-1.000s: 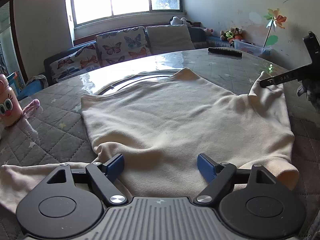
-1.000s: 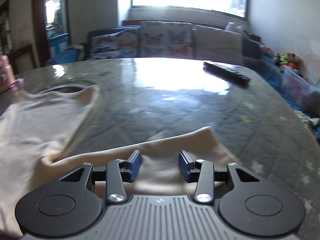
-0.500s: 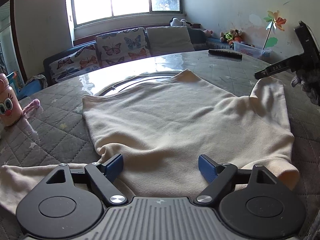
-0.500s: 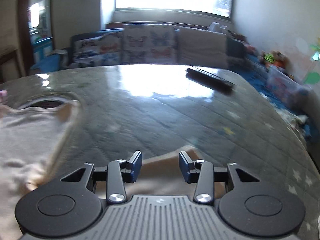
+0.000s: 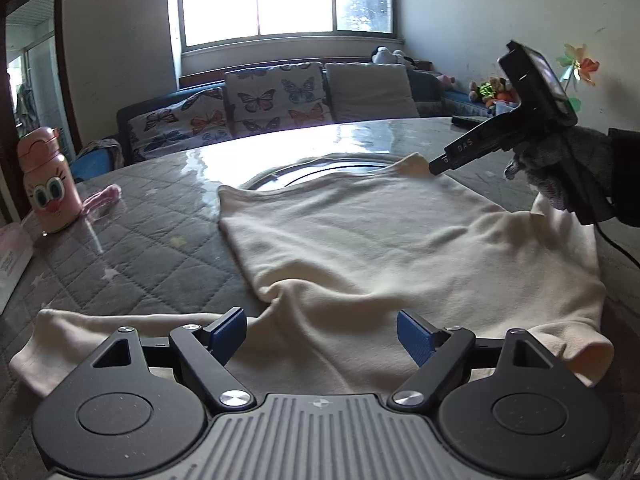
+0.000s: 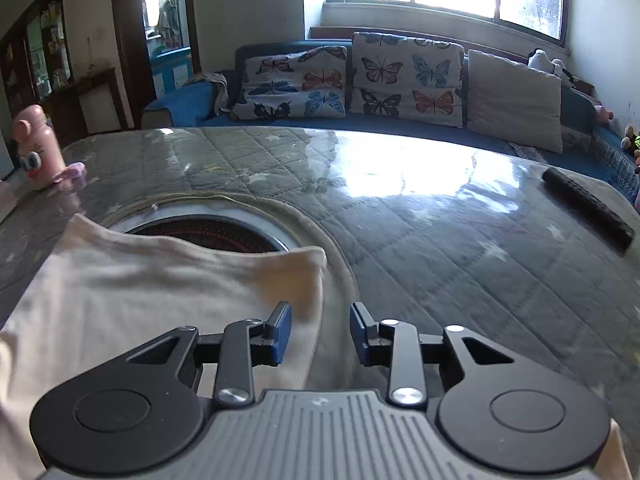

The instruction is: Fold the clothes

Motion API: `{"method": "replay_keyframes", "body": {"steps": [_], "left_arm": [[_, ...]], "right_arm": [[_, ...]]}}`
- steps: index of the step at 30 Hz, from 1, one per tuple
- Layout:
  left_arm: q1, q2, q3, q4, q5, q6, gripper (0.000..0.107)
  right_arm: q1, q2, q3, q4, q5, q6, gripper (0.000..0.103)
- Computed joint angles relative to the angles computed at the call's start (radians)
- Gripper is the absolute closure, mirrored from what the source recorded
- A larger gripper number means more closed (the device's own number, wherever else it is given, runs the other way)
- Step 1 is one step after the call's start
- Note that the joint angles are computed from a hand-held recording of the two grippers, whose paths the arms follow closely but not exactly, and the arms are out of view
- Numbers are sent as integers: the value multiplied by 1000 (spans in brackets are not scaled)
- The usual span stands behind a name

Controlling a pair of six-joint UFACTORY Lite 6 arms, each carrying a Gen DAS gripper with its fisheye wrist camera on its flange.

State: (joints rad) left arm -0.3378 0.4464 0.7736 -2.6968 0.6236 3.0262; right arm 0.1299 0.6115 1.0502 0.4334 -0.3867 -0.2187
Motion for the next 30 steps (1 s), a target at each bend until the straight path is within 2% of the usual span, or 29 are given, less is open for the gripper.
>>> {"method": "replay_keyframes", "body": {"steps": [2,6,9,12,14,17,19,23,25,28,30], "left_arm": [[20,-4,-5,1,1,-1,22],[57,1,1,-9,-1,-1,22],[86,19,15,-18,-2,-2,22],[107,41,31,-36,-13,6,22],[122,52,38,-41,-19,6,22],[137,57,44,-47,-17,7,22],[141,60,49,-78,-13,29,22],[158,76,78,-124,-29,41,23],[172,87,94,-142,-42,45,23],[196,94,103,-155,-49,51,23],[213,99,108,-152,-48,47,23]], "right_arm": [[3,74,86,50,13,-41,81],[13,119,138,150,-4,-140,98],[42,122,151,320,-37,-305,101],[78,132,150,542,-149,-512,103],[62,141,160,593,-139,-557,103],[51,127,143,558,-118,-529,101],[37,88,117,453,-69,-403,96],[31,73,123,319,-31,-272,90],[19,78,137,239,1,-186,76],[6,98,158,143,27,-100,73],[12,113,165,166,19,-117,73]]}}
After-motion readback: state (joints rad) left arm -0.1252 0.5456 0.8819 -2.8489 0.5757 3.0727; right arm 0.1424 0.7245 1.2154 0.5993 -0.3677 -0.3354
